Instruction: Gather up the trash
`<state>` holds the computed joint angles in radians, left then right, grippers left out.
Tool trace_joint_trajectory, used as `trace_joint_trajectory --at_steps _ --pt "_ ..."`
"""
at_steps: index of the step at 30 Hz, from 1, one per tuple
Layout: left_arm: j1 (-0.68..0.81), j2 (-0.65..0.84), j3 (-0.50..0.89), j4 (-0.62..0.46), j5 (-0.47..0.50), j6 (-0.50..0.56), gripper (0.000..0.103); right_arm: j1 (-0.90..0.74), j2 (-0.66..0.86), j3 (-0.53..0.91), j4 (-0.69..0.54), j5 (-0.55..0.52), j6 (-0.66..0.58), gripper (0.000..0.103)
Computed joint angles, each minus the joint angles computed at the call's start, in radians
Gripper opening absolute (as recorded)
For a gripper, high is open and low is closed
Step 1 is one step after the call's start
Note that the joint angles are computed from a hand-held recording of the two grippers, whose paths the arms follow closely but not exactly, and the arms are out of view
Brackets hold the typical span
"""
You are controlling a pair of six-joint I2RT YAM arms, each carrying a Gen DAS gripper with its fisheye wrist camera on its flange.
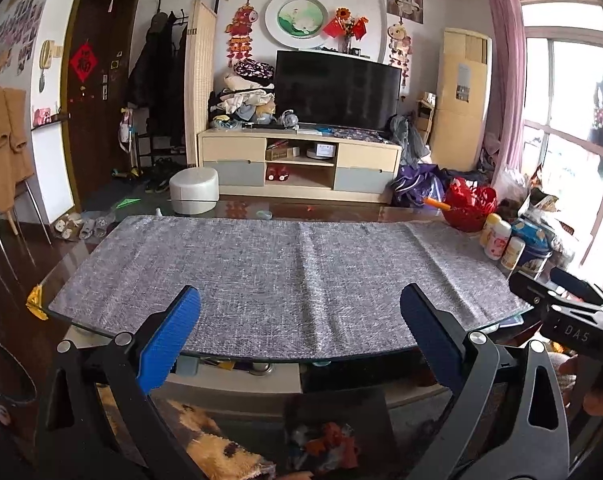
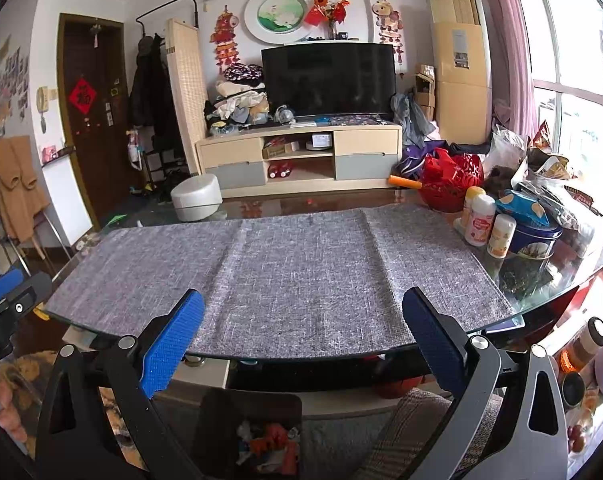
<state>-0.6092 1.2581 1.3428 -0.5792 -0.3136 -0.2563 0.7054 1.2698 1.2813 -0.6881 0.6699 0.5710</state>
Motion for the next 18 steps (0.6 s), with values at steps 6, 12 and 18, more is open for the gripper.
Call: trace_joint_trajectory --at_steps 6,12,18 --pt "-0.005 0.006 -0.006 0.006 0.009 0.001 0.095 0.000 -0.007 -0.003 0.003 0.004 0.002 0.100" --pt "0.015 0.019 0.021 -0.034 0.025 -0.039 0.095 -0.032 -0.004 -0.005 0.006 -0.013 -0.003 0.100" --pt "0.020 0.032 0.038 -0.049 0.038 -0.036 0.095 -0.033 -0.002 -0.006 0.016 -0.022 -0.012 0.100"
